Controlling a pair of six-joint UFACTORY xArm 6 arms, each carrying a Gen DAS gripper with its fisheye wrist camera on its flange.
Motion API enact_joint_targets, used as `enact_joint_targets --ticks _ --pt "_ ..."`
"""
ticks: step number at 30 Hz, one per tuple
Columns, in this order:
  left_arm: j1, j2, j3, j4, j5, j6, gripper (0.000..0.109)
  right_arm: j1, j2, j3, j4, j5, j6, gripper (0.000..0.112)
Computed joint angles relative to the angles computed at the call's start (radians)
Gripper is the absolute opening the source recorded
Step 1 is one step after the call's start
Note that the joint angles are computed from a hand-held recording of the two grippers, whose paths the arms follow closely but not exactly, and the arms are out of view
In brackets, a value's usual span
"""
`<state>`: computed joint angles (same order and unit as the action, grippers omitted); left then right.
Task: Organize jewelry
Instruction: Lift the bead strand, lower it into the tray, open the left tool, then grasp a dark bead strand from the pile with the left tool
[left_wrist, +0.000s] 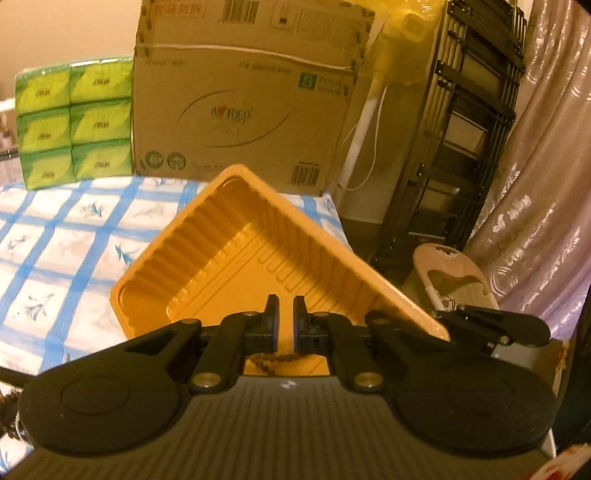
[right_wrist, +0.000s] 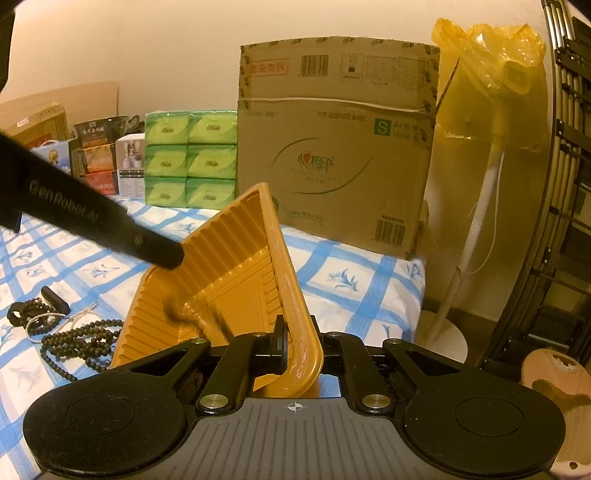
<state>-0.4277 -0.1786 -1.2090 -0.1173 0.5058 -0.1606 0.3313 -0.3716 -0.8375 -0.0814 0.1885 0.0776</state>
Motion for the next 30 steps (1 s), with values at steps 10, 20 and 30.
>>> enact_joint_targets --ticks 10,20,30 --pt "0.073 -0.138 0.138 0.157 0.008 -0.155 0.018 -0.002 -0.001 0.001 0.001 0.002 0.003 0.008" --pt "0.193 -0.364 0.357 0.479 0.110 -0.436 0.035 -0.008 -0.010 0.006 -0.007 0.013 0.005 0.008" --pt "0.208 -0.483 0.521 0.495 0.157 -0.493 0.036 -0.008 -0.011 0.006 -0.009 0.015 0.004 0.008"
